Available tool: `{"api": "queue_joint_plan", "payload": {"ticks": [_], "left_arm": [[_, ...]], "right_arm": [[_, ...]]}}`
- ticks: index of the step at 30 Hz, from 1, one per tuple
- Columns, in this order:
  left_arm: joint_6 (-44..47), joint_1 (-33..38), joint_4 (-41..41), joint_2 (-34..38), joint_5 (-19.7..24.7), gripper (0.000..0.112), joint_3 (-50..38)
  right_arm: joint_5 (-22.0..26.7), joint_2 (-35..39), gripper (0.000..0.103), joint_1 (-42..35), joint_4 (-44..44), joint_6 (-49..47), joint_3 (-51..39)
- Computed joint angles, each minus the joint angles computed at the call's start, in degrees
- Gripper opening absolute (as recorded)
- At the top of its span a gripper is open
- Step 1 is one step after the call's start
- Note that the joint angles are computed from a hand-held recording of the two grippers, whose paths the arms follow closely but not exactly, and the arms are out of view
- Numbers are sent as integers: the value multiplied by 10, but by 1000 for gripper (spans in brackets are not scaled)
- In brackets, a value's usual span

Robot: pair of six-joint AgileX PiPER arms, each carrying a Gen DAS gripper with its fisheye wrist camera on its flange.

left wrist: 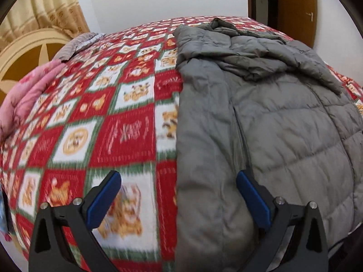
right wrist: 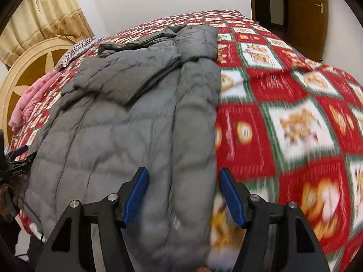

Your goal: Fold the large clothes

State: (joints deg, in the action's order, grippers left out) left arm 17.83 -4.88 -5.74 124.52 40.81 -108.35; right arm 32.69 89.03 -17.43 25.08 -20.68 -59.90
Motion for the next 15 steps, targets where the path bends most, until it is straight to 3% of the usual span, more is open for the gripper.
{"api": "queue_joint_plan", "payload": {"ticks": [5,8,9,11,12,13,15], "left_arm": [[72,24,-86,-42,-12,102,84],[105,34,-126,-50,-8,96,100],[123,36,-139,-56,-12,90,111],[167,38,-171,-67,-12,74,127],[209,44,-210,-68,10,40,126],[240,47,-242,-68,34,18,125],[247,40,-239,-84,17,13,143]], "right_arm": [[11,-62,65,-15,79,-59,80],[9,-89,65,-11,85,-67,114],[9,-100,63,-8,93,-76,128],[20,-107,44,-15,134,-120,141],[31,-107,32,-23,157,-144,143],[40,-110,23,-28,176,-159,143],[42,-122,14,-25,185,-166,142]]}}
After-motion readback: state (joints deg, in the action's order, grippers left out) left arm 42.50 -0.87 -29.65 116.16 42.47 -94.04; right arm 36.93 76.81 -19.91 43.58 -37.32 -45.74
